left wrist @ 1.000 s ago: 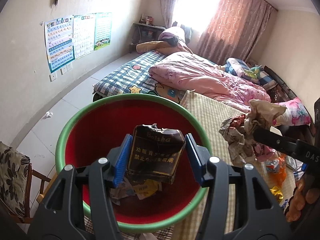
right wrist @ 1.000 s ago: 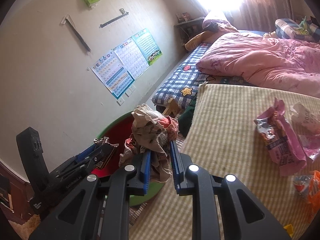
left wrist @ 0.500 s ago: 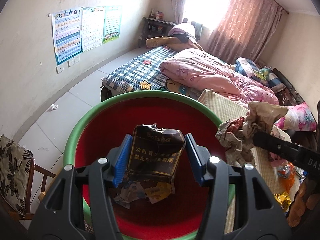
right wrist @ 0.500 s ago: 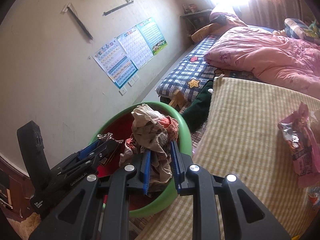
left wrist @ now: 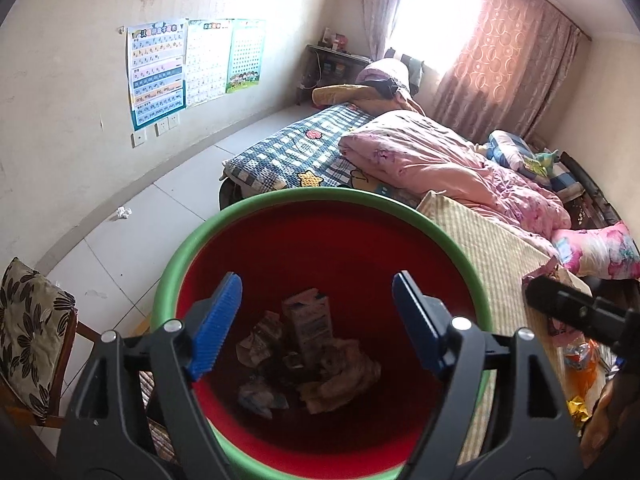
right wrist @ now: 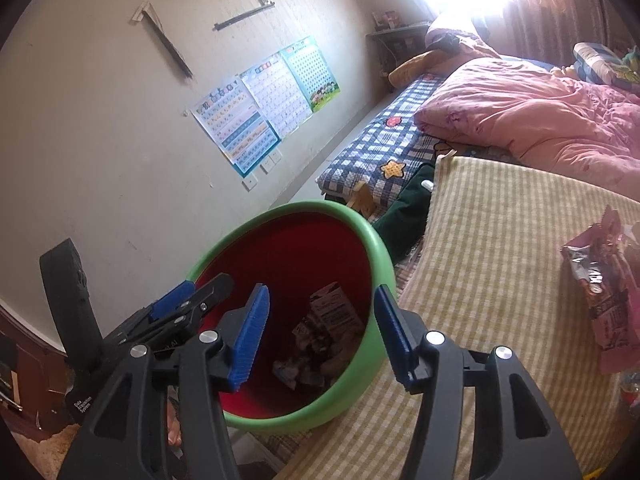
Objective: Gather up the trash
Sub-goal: 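Open both tools over the red bucket to drop the wrapper and paper, then grasp the yellow snack wrapper with the left tool while the right tool grasps the orange bag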
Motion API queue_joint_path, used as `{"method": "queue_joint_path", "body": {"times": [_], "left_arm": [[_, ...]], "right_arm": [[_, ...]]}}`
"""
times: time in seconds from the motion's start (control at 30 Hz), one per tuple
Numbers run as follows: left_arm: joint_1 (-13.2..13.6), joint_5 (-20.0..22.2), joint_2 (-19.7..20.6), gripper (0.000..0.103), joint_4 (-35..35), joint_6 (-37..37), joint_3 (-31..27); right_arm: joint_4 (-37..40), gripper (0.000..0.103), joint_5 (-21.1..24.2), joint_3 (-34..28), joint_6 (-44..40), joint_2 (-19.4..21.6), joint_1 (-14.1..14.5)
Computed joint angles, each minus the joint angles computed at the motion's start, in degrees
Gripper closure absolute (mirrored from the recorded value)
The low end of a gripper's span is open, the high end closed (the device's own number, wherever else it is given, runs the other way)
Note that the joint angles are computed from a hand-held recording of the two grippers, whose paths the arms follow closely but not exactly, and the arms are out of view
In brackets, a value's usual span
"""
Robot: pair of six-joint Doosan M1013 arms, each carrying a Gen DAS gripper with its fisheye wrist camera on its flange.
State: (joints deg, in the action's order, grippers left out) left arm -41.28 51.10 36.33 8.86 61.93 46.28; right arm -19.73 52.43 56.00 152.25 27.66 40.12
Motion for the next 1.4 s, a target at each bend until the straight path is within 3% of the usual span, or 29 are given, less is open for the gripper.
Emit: {"method": "queue_joint_path", "body": {"times": [0.43,0.8,0.93,1.13,1.4], "left_arm": [[-3.63,-1.5,-2.84,0.028,-0.98,0.87,3.53],[-8.95,-0.85,-4.97,0.028,-5.9,1.93,7.23],[-10.59,1.15,-4.41,0.028,-8.62,3.9,6.8],[-12.4,4.44,-1.57,0.022,-12.11,10.66,2.81],[-13.58,14.19,5.86,0.022,-14.52,15.27,-7.19]], "right_arm": [[-7.86,0.048,1.52,10.82,7.08,-8.16,2.45],[-10.64,0.047,9.12,23.47,8.04,-18.3,2.61],[-10.91,0.047,11.69,27.5,8.88,-21.23,2.3],[-9.32,0.047,10.25,32.13,10.22,-24.18,2.07],[-6.83,0.042,9.21,33.32,6.02,-24.81,1.03]]}}
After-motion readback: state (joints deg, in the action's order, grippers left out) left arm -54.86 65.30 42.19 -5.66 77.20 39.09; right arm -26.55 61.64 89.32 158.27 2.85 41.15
